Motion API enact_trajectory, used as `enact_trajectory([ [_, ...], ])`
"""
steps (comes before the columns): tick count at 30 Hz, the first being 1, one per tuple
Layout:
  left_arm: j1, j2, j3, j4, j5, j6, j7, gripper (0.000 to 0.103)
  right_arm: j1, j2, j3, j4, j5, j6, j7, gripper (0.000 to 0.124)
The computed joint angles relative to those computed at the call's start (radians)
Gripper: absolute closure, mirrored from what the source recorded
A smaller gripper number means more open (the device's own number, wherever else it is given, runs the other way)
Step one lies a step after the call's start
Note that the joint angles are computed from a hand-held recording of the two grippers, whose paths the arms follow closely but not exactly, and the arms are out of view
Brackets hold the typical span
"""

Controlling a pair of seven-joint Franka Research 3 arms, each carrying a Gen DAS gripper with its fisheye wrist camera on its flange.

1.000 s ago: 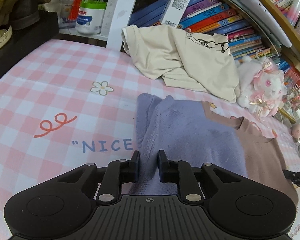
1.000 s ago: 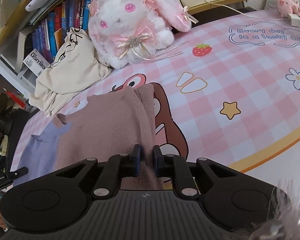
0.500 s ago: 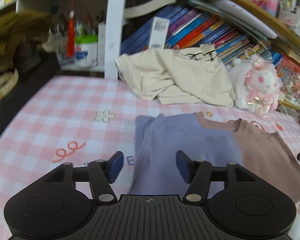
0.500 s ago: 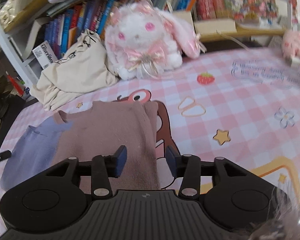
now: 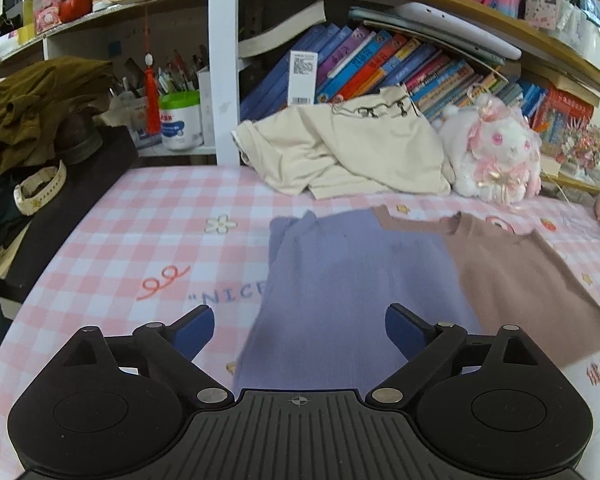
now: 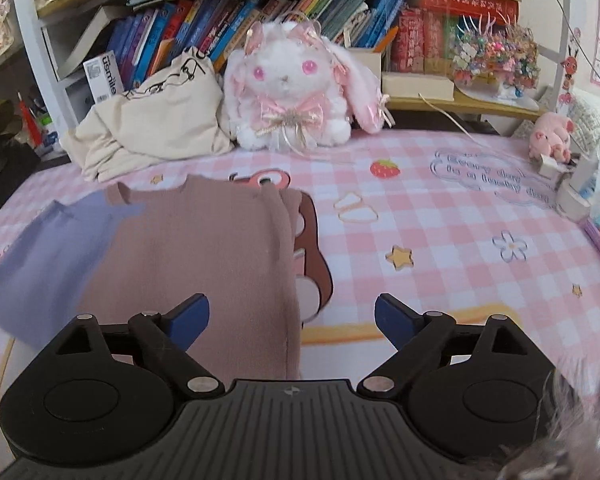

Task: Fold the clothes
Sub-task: 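Open both tools and pull back from the folded sweater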

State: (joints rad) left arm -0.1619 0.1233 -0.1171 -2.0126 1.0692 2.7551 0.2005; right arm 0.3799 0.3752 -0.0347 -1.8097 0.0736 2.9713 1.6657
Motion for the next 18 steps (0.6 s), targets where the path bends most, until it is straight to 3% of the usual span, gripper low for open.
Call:
enact_trajectory([
  [5, -0.006, -0.019, -0.014, -0.038, -0.034, -0.003, 0.019, 0.008, 0.035, -0.032, -0.030, -0.055, -0.034, -0.003, 0.054, 0.032],
  [13, -0.022, -0.029, -0.034, -0.060, -0.038, -0.041, 0.055, 0.008, 0.039, -0.067, -0.012, -0.117, -0.070, -0.011, 0.074, 0.030],
  [18, -0.026, -0.032, -0.040, -0.078, -0.086, -0.024, 0.081, 0.008, 0.051, -0.086, -0.015, -0.149, -0.093, -0.006, 0.106, 0.029],
])
